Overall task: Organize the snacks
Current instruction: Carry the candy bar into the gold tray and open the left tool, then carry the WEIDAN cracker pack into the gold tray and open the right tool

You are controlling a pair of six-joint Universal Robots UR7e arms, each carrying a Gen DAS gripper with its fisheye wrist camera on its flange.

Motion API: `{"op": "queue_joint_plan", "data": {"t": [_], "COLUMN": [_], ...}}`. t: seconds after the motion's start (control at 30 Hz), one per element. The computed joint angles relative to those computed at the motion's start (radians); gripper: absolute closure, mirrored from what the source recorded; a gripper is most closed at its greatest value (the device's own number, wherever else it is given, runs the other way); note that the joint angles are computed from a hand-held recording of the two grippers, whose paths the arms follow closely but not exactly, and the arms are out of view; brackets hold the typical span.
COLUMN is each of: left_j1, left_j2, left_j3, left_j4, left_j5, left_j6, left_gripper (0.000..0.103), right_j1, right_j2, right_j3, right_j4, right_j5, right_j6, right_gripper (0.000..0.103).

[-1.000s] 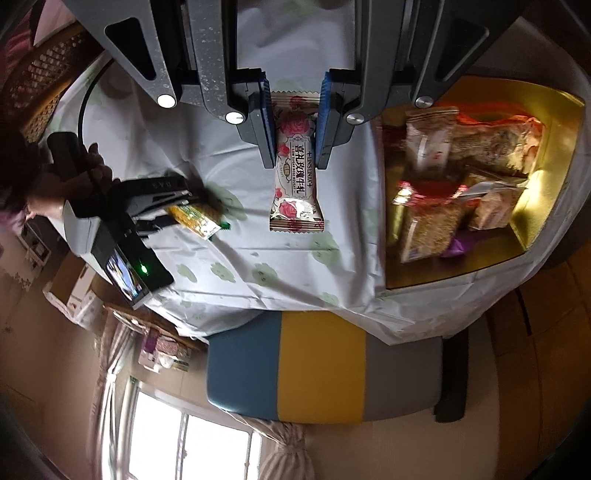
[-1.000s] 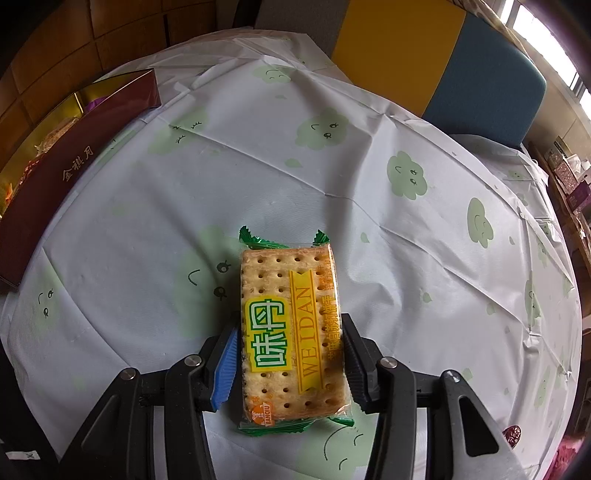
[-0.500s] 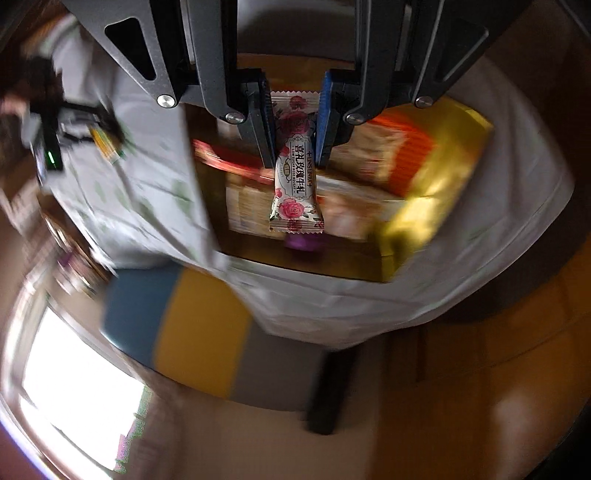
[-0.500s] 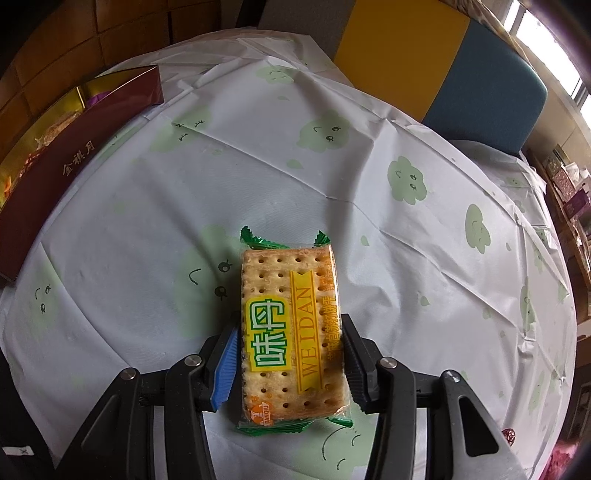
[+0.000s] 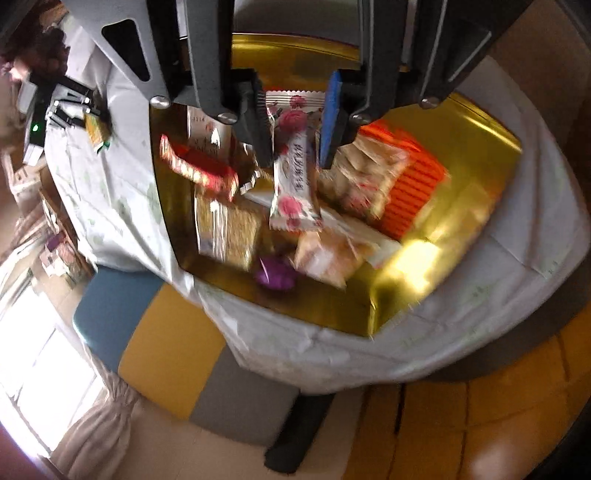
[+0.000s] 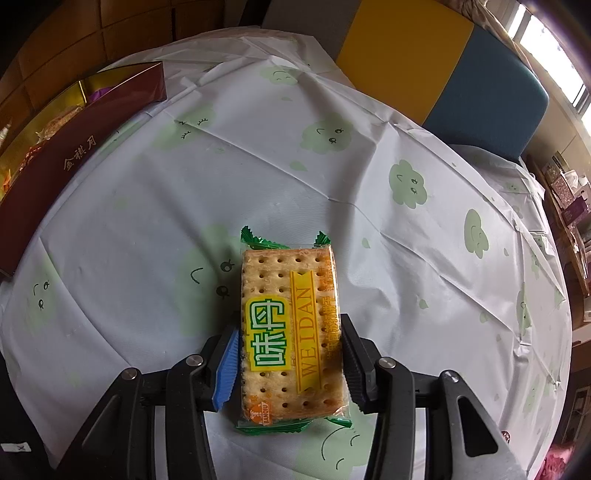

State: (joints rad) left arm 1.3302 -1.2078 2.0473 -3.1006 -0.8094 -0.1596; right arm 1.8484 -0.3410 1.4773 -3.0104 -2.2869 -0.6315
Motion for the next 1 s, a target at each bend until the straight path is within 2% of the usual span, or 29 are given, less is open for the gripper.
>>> {"op": "queue_joint_plan", "data": {"t": [0.27, 0.5, 0.8, 1.0], "left_j1": [-0.002, -0.047, -0.091, -0.105], "left_j2": [0.04, 0.079, 0.057, 0.05], "left_j3": [0.003, 0.033, 0.077, 0.09], "left_j4": [-0.039, -0.19, -0.244, -0.259], "left_j5": [0.097, 0.229, 0.208, 0.193], "left_j6": [0.039, 0.178, 0.218, 0.224], "left_gripper": [0.072, 0.072, 0.072, 0.072], "right_j1": [0.001, 0.002, -0.002, 0.008], "right_j2": [0.0, 0.001, -0.002, 0.018], "right_j3": [0.003, 0.004, -0.012, -0.065], "right_j4": [-0.003, -0.008, 0.032, 0.111], "right_j5": [0.0, -0.002, -0.006, -0.052], "right_j6": [-0.002, -0.001, 0.054, 0.129], "right_gripper": [0.054, 0.054, 0.055, 0.055]}}
